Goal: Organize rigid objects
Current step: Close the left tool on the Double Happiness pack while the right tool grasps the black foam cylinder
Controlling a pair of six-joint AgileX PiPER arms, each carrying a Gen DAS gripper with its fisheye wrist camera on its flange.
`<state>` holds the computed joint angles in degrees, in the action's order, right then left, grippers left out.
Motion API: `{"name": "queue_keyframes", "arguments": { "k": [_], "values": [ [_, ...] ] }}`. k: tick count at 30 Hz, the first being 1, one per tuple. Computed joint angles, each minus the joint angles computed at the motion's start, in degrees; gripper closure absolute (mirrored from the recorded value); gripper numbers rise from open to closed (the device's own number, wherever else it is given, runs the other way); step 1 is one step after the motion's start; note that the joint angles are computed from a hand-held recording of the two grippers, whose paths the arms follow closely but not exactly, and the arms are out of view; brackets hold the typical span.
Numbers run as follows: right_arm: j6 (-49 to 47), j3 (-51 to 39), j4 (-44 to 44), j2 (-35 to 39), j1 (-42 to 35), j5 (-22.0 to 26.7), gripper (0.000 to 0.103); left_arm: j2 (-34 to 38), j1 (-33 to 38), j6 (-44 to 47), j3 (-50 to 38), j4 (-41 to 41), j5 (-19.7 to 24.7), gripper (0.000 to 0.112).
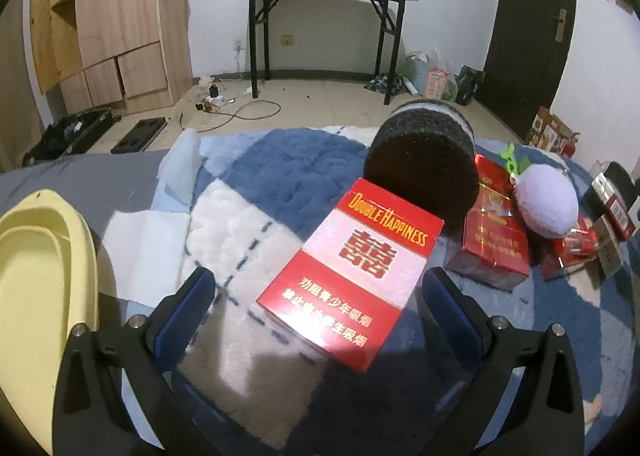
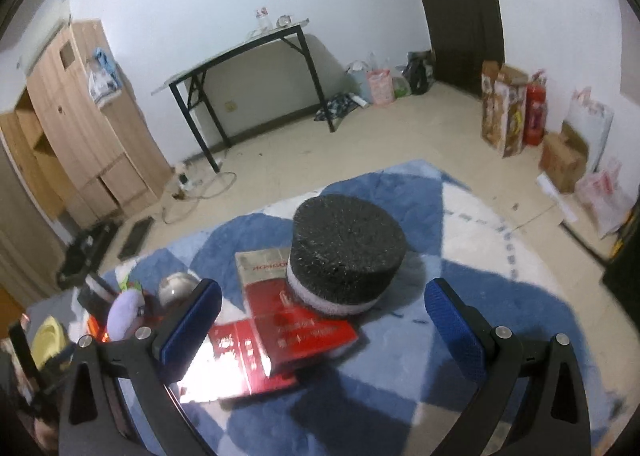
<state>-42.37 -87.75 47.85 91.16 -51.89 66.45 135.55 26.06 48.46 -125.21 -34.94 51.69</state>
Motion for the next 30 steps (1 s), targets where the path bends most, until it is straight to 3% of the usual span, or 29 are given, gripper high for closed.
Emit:
{"name": "queue_keyframes", "arguments": {
  "k": [7, 11, 21, 26, 30],
  "values": [
    [-3.39, 1.17, 9.74, 3.39, -0.28, -6.40, 0.000, 1.52, -0.30, 2.51, -1.16, -3.45, 1.26, 0.009],
    [-2.68, 1.34, 6.79, 5.04, 1.59, -7.07, 0.000, 3.88, -0.78, -0.61, -6.09, -1.79, 4.44, 0.009],
    [-3.39, 2.01, 7.66, 6.68, 3.94, -10.27, 0.001, 3.56, 0.71, 5.97, -6.08, -8.28, 8.25, 0.011],
    [-4.85, 3.90, 8.97, 6.57, 3.25, -11.13, 0.011, 0.98, 0.78, 12.30, -1.84, -9.67, 9.64, 0.012],
    [-4.60, 3.71, 9.15, 7.12, 2.93, -10.58, 0.015, 2.32, 1.07, 10.21, -5.36, -8.87, 12.44, 0.019]
  ]
}}
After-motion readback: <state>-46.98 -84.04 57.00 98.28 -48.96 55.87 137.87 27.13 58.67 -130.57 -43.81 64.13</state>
